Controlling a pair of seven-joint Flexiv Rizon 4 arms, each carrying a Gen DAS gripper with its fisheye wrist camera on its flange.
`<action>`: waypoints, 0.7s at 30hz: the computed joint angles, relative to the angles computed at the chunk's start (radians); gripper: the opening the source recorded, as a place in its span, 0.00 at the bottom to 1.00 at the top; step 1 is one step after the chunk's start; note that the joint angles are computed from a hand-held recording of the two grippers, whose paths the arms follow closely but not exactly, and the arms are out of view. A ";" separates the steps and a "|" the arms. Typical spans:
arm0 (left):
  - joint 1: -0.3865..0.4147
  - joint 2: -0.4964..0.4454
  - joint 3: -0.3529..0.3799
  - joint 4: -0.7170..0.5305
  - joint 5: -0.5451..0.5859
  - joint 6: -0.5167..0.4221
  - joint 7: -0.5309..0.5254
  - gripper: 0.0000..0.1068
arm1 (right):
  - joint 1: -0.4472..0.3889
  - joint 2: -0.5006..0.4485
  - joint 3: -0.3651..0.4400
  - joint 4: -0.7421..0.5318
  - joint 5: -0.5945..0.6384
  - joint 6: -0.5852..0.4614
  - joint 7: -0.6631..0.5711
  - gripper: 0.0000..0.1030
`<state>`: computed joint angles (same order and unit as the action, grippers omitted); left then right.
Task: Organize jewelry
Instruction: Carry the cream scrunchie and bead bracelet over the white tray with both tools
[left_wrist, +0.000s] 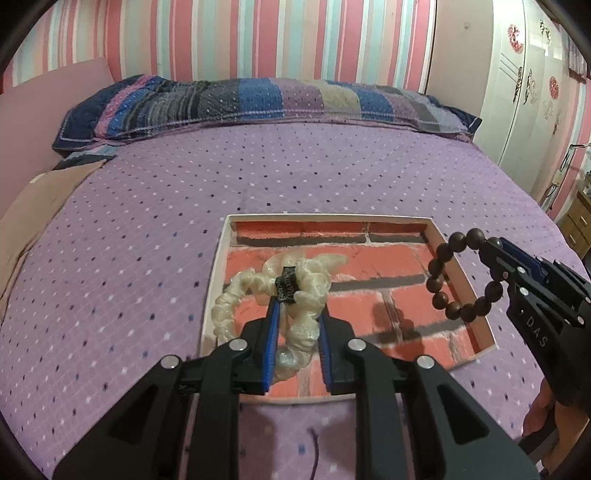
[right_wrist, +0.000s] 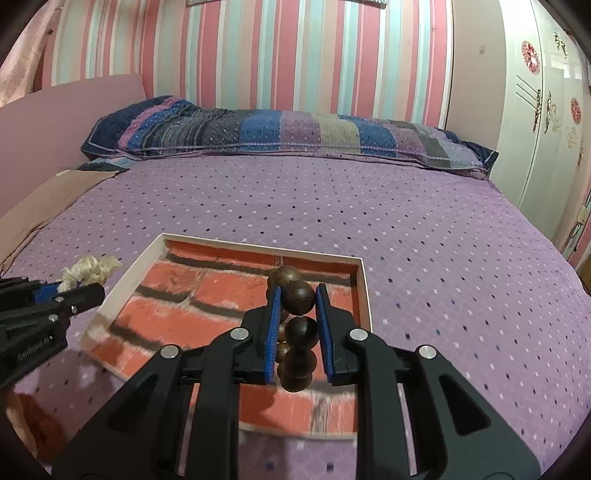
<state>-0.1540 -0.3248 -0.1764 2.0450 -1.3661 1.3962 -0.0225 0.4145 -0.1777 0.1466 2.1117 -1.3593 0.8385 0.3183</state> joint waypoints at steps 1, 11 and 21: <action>-0.003 -0.019 0.004 -0.017 0.031 0.003 -0.029 0.19 | -0.008 -0.010 -0.008 -0.008 -0.004 0.016 -0.003 0.19; 0.024 -0.211 0.020 -0.201 0.409 -0.014 -0.357 0.19 | -0.070 -0.128 -0.087 -0.103 -0.020 0.153 -0.045 0.19; 0.003 -0.381 0.109 -0.430 0.718 -0.150 -0.646 0.19 | -0.088 -0.228 -0.143 -0.180 0.129 0.211 -0.155 0.19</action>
